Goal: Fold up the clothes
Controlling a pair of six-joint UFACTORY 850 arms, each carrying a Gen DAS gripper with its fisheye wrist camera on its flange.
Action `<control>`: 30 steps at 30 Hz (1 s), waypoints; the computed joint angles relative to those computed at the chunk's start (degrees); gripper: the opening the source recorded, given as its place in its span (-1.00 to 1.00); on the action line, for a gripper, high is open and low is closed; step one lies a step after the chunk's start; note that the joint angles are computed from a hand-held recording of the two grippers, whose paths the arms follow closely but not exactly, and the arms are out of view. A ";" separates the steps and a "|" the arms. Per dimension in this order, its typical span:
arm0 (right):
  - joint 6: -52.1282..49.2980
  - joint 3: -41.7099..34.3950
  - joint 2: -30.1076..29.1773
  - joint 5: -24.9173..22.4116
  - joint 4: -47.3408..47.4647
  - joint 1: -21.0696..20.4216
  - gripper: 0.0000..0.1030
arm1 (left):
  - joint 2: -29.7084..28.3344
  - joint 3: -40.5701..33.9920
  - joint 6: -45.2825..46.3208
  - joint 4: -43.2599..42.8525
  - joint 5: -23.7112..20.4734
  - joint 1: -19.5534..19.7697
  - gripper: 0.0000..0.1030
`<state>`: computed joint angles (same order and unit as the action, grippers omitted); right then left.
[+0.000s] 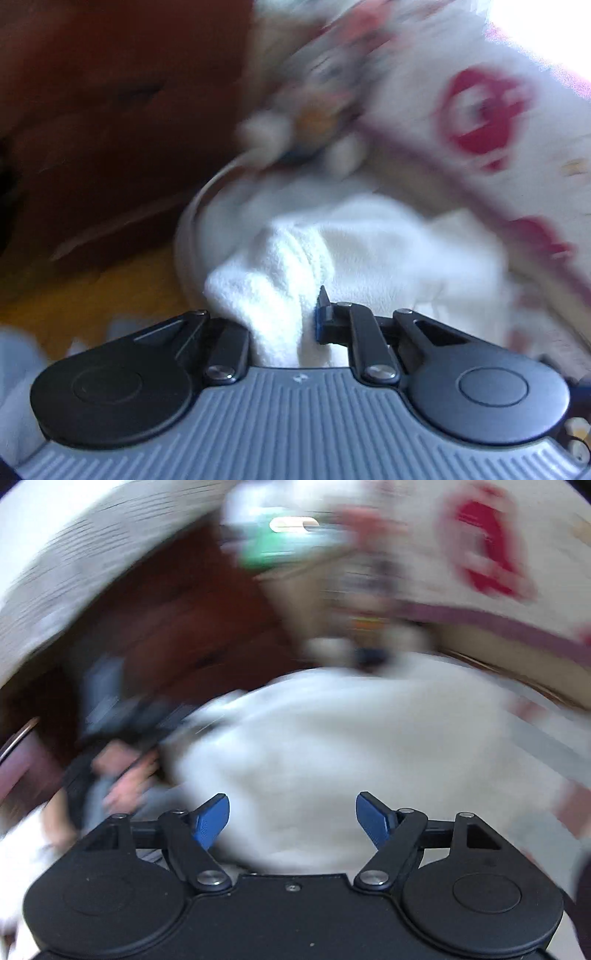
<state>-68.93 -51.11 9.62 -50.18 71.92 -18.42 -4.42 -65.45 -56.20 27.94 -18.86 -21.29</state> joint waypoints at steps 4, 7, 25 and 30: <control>17.13 -6.49 -10.32 7.11 -0.68 -0.67 0.56 | -3.69 -2.31 12.60 -21.05 1.14 2.47 -0.77; 19.88 -11.26 -16.11 4.05 3.26 -0.98 0.56 | -5.84 -5.59 12.36 -18.81 -0.46 1.77 -0.77; 31.34 -23.87 -36.62 17.98 16.05 4.53 0.83 | -5.45 5.08 76.68 -99.54 -8.07 11.10 -0.76; 31.64 -25.54 -39.13 3.29 10.61 3.92 0.79 | -6.66 3.80 77.36 -99.37 -10.00 10.79 -0.77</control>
<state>-37.28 -76.65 -29.50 -46.89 82.53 -14.51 -11.08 -61.66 21.16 -71.43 -28.87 -10.50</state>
